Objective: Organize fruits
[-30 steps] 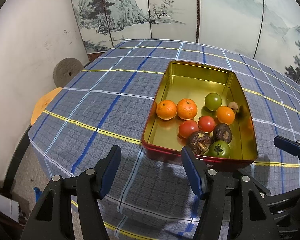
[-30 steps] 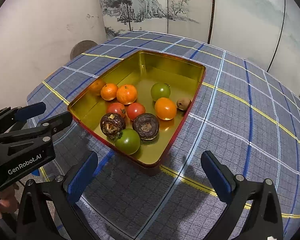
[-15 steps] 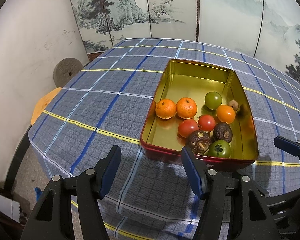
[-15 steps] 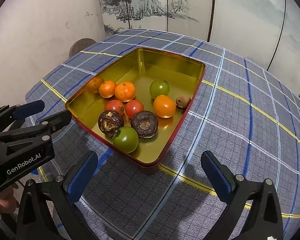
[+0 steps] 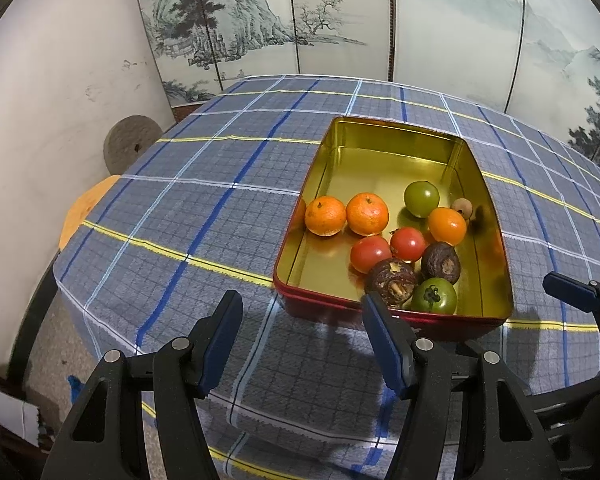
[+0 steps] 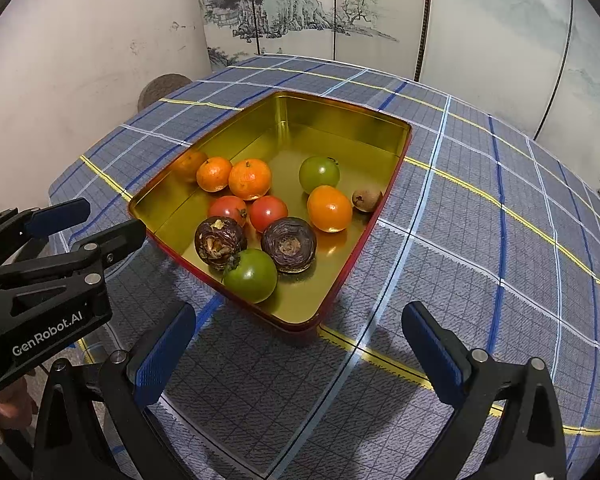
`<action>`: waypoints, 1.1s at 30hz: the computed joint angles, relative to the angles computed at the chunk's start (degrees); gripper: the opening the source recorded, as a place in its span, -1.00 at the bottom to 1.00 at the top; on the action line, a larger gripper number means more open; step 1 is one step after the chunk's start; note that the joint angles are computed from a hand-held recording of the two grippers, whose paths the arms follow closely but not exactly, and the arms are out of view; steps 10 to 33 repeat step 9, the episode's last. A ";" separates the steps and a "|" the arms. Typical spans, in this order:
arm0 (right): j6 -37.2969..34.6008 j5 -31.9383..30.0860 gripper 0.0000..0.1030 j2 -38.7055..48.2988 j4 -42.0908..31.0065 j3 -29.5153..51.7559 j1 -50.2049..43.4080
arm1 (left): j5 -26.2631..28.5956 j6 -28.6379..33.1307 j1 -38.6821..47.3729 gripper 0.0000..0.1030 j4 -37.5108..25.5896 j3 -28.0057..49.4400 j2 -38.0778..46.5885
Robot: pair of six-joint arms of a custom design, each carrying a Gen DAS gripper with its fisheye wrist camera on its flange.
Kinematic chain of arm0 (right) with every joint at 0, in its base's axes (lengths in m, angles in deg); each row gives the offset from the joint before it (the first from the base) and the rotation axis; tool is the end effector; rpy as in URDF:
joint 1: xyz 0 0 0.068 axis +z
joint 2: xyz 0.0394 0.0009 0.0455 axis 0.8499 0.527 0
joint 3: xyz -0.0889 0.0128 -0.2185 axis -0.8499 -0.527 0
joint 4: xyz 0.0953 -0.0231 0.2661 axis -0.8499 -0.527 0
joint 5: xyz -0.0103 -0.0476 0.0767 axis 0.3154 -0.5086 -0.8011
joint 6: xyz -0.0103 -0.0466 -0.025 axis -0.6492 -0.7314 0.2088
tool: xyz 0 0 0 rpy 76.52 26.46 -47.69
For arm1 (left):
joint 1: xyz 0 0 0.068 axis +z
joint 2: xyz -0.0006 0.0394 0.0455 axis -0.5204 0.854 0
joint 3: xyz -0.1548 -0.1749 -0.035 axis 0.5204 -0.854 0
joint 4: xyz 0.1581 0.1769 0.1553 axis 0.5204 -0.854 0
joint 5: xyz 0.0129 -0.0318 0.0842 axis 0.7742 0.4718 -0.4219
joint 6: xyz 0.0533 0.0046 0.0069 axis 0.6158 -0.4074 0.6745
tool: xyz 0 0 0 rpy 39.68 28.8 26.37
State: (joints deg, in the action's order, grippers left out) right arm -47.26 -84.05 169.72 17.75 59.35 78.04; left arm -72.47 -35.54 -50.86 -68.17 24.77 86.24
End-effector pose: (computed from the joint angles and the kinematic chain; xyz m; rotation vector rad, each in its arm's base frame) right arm 0.3015 0.1184 0.0910 -0.9412 2.3494 0.3241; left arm 0.2514 -0.0698 0.1141 -0.6217 2.4077 0.3003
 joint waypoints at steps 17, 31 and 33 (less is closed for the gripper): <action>-0.12 -0.05 0.99 -0.03 0.13 -0.18 -0.14 | 0.92 0.45 0.25 0.23 0.24 -0.35 -0.55; -0.12 -0.05 0.99 -0.03 0.13 -0.18 -0.14 | 0.92 0.45 0.25 0.23 0.24 -0.35 -0.55; -0.12 -0.05 0.99 -0.03 0.13 -0.18 -0.14 | 0.92 0.45 0.25 0.23 0.24 -0.35 -0.55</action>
